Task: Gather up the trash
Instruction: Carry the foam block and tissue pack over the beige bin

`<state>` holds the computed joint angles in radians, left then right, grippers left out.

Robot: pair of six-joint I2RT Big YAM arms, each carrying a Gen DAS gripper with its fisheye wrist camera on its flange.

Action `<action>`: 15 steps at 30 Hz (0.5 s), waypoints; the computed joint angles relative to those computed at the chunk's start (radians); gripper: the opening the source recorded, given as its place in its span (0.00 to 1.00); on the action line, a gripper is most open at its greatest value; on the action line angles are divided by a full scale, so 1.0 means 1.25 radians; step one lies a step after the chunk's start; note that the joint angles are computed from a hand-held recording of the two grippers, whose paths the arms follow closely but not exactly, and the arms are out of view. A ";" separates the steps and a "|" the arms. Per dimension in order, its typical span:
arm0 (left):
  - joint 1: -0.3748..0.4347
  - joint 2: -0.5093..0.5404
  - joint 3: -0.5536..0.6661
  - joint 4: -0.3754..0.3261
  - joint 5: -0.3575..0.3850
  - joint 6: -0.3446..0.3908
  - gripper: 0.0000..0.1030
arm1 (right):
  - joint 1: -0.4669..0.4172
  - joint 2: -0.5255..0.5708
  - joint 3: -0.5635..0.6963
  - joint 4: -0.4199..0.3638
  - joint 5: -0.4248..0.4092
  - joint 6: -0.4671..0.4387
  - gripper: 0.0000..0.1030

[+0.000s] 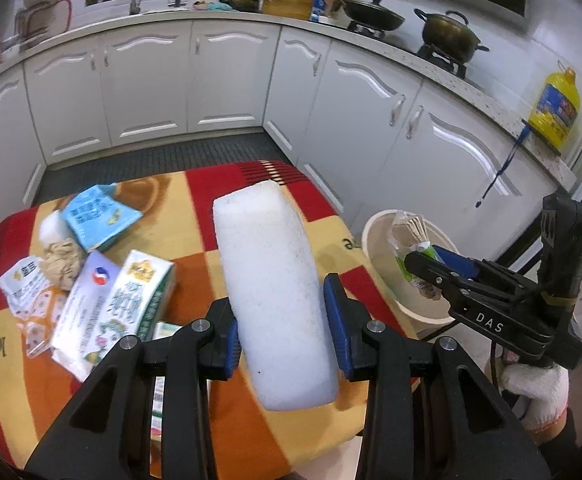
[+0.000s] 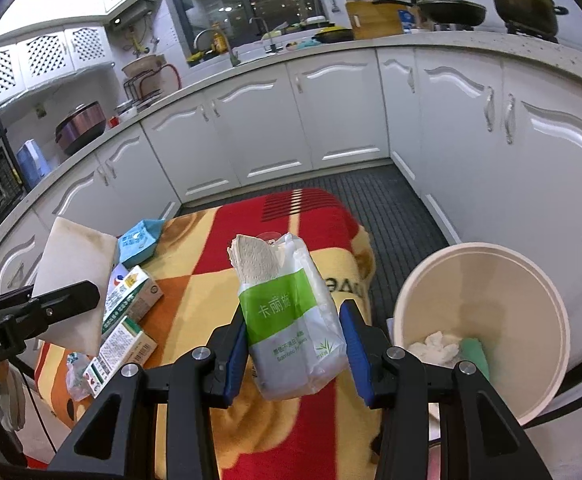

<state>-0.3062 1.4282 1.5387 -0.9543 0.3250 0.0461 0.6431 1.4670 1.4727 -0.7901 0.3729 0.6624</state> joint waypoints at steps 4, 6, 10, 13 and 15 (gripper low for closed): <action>-0.035 0.014 0.017 -0.003 -0.014 -0.001 0.34 | -0.011 -0.026 -0.031 -0.003 0.004 0.012 0.41; -0.049 0.019 0.022 -0.004 -0.019 0.000 0.34 | -0.017 -0.040 -0.048 -0.004 0.008 0.020 0.41; -0.084 0.038 0.041 -0.010 -0.032 0.003 0.34 | -0.029 -0.070 -0.083 -0.008 0.013 0.036 0.41; -0.110 0.056 0.058 -0.017 -0.042 0.006 0.34 | -0.041 -0.094 -0.112 -0.013 0.015 0.050 0.41; -0.127 0.069 0.070 -0.021 -0.047 0.008 0.34 | -0.051 -0.107 -0.127 -0.016 0.015 0.058 0.41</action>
